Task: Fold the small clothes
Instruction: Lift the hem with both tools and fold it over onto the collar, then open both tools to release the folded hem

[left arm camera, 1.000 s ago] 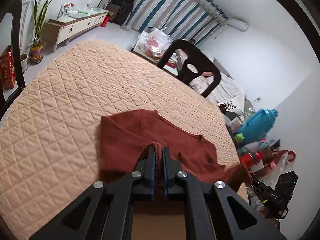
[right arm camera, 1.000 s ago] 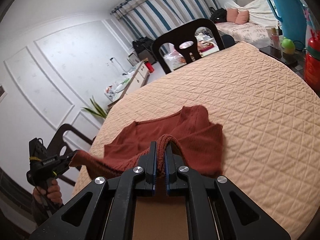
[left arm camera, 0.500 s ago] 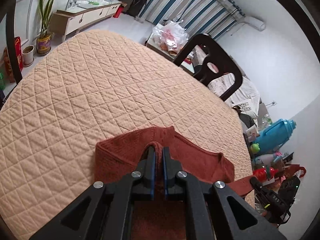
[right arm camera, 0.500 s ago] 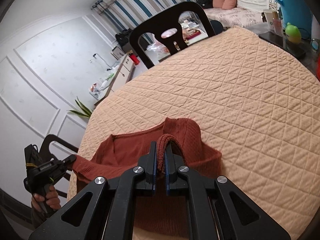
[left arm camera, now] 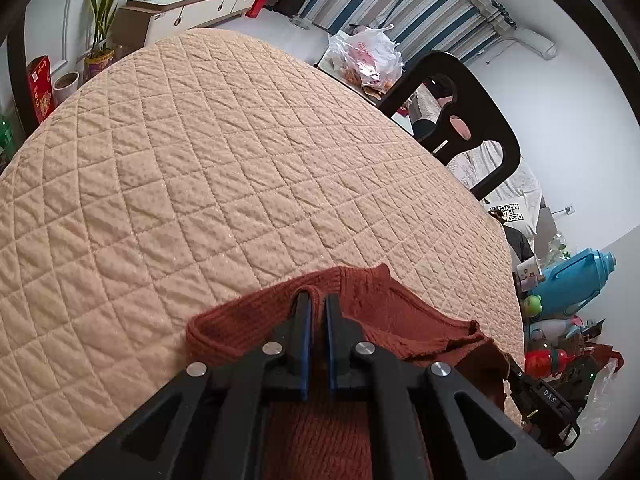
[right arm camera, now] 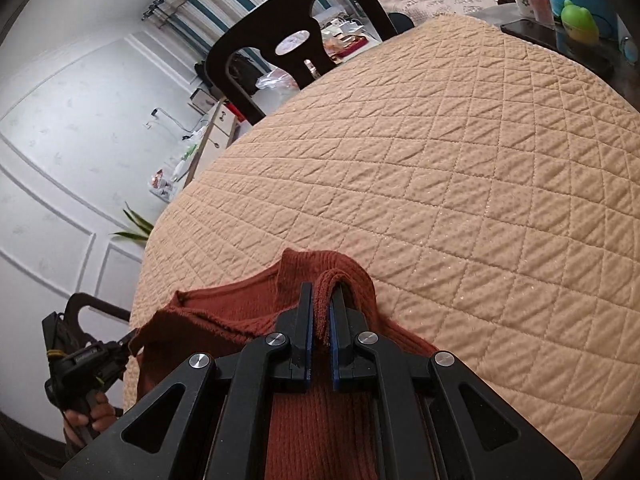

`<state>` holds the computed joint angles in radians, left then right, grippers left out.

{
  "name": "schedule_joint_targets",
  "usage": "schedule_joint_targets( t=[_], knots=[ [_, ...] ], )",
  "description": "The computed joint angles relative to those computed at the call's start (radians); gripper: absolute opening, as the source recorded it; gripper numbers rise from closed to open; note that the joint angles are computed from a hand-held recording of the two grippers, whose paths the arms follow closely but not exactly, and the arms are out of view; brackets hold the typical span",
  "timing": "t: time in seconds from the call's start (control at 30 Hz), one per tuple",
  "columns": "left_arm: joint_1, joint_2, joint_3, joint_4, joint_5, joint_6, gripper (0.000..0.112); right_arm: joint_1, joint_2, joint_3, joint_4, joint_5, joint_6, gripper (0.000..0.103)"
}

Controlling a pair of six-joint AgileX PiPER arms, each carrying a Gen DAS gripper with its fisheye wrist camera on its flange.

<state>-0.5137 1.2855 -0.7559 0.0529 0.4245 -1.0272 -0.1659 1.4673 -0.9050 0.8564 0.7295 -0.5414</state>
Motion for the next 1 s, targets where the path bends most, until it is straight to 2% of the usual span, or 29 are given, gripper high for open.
schedule_joint_targets(
  t=[0.17, 0.23, 0.3, 0.47, 0.6, 0.77, 0.87, 1.0],
  knots=[
    [-0.001, 0.016, -0.005, 0.014, -0.007, -0.001, 0.009, 0.030, 0.012, -0.014, -0.045, -0.032, 0.054, 0.007],
    [-0.010, 0.028, -0.020, 0.049, -0.004, -0.021, 0.013, 0.039, 0.008, -0.012, -0.059, -0.047, 0.070, 0.011],
    [-0.038, 0.026, -0.029, 0.161, 0.013, -0.114, 0.027, 0.052, -0.003, -0.008, -0.068, -0.072, 0.078, 0.015],
    [-0.059, -0.019, -0.020, 0.253, 0.022, -0.172, 0.044, 0.096, -0.053, 0.008, -0.159, -0.164, 0.155, 0.026],
    [-0.152, -0.061, -0.032, 0.478, 0.122, -0.352, 0.056, 0.128, -0.097, 0.021, -0.250, -0.210, 0.223, 0.027],
    [-0.268, -0.106, -0.042, 0.623, 0.237, -0.466, 0.061, 0.182, -0.180, 0.049, -0.405, -0.271, 0.347, 0.028],
    [-0.334, -0.121, -0.036, 0.646, 0.266, -0.482, 0.062, 0.216, -0.236, 0.081, -0.456, -0.286, 0.356, 0.031],
    [-0.455, -0.098, -0.031, 0.674, 0.310, -0.503, 0.062, 0.293, -0.293, 0.135, -0.484, -0.253, 0.313, 0.032]
  ],
)
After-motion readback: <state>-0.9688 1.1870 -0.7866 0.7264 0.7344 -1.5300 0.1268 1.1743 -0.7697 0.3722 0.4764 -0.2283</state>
